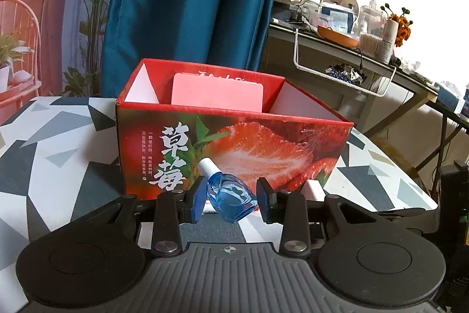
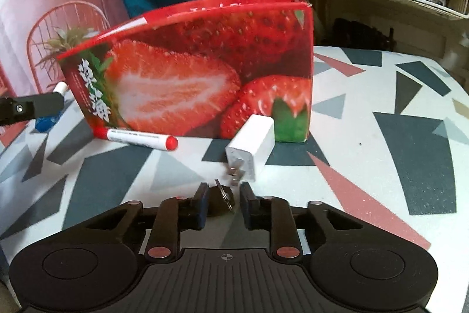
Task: Organize rigid objects
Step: 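Carry the key ring with the right tool while the left tool carries the blue bottle over the box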
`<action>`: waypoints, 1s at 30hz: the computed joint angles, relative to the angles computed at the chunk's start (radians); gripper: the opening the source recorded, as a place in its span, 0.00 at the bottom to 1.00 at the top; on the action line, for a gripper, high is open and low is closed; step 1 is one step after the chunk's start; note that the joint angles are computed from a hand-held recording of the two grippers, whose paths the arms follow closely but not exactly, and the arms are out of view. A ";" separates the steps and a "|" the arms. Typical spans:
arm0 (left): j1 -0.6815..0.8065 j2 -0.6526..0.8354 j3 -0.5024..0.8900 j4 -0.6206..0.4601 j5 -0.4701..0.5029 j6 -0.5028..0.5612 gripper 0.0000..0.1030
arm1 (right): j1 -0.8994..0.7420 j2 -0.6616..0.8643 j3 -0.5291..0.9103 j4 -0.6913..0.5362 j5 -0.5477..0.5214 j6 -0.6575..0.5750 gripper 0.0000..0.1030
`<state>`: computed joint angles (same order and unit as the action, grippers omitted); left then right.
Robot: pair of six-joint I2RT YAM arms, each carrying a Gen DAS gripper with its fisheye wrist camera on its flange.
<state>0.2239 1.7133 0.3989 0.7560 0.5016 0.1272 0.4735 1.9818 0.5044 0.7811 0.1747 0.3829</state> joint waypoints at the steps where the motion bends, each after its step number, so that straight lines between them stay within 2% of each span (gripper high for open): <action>1: -0.003 0.003 0.001 -0.001 -0.004 -0.001 0.37 | -0.003 0.007 0.003 0.008 -0.002 0.000 0.16; 5: -0.013 0.009 0.002 -0.006 -0.010 0.007 0.37 | -0.002 0.031 0.004 0.047 0.010 -0.002 0.08; 10: -0.006 0.007 0.003 -0.011 -0.008 0.007 0.37 | 0.009 0.009 -0.029 0.068 0.020 0.011 0.02; 18: -0.005 -0.014 -0.011 0.003 0.000 0.000 0.37 | 0.044 -0.105 -0.086 0.088 0.032 -0.034 0.02; 23: 0.006 -0.035 -0.017 0.014 0.008 -0.005 0.37 | 0.065 -0.200 -0.081 0.048 0.041 -0.080 0.01; 30: 0.022 -0.077 0.015 0.013 0.029 -0.021 0.37 | 0.038 -0.364 -0.015 -0.078 0.001 -0.166 0.01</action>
<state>0.2464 1.6364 0.4142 0.7693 0.5301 0.1060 0.5120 1.6175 0.4897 0.7030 0.1755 0.2169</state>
